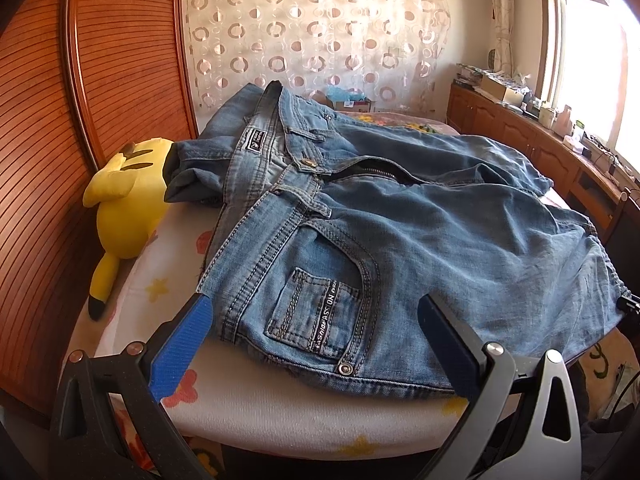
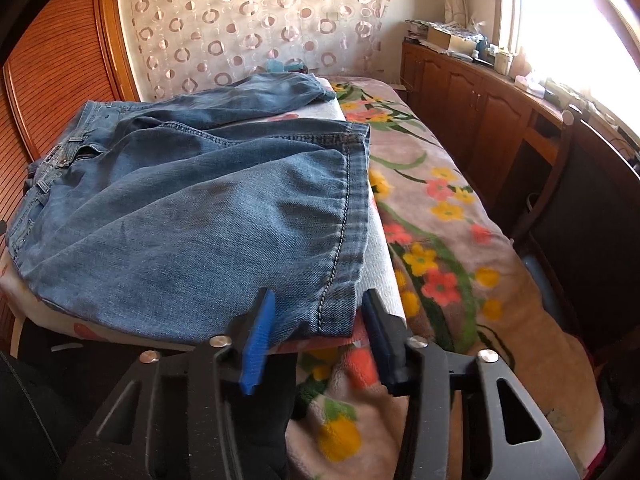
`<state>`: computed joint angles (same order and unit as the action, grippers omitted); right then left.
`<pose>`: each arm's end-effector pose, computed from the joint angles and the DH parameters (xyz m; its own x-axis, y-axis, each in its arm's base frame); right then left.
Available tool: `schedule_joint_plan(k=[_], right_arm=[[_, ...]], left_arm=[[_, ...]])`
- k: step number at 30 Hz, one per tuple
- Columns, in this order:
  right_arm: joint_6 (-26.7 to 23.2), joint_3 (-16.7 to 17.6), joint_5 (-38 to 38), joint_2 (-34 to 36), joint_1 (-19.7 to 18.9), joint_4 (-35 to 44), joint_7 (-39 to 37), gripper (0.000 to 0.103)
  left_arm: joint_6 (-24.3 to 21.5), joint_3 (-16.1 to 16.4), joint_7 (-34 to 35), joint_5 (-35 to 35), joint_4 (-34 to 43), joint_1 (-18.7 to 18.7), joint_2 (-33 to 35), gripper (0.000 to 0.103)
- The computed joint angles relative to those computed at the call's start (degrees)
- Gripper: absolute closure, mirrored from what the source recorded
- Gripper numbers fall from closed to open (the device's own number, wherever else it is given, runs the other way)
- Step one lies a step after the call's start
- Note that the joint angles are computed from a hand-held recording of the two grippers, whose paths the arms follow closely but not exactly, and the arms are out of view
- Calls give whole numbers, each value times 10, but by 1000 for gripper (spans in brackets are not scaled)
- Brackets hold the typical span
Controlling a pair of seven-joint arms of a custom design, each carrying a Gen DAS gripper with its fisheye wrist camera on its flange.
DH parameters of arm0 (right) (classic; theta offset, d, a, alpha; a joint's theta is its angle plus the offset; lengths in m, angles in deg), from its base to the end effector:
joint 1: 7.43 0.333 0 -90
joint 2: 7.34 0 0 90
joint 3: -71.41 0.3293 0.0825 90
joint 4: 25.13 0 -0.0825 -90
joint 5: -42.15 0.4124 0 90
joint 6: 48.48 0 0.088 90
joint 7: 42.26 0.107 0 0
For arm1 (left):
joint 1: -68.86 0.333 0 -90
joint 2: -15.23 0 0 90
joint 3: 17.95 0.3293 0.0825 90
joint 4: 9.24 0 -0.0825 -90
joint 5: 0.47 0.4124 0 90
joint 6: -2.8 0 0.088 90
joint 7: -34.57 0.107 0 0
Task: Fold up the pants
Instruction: 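Move the right gripper to a jeans leg hem and close on it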
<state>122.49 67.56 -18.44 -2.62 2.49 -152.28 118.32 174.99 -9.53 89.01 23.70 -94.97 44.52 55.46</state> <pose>0.5736 0.1229 0.3862 -0.1176 -0.9928 -0.0208 -0.7091 0.0986 -0.6981 0.7445 -0.2726 0.3415 -0.1344 -0.9908 0.0174 -0.6657 0.0773 -0.7422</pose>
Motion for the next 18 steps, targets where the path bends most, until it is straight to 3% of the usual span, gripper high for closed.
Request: schedule_joint_plan(k=[5, 11, 18], right_arm=[[10, 6, -55, -39, -9, -20, 39, 83], [39, 27, -186, -74, -41, -25, 155, 84], [54, 37, -317, -89, -52, -12, 283, 84]], left_arm=[[-6, -4, 4, -4, 3, 7, 3, 0], [2, 3, -3, -12, -3, 18, -3, 1], [24, 33, -19, -15, -14, 22, -5, 16]])
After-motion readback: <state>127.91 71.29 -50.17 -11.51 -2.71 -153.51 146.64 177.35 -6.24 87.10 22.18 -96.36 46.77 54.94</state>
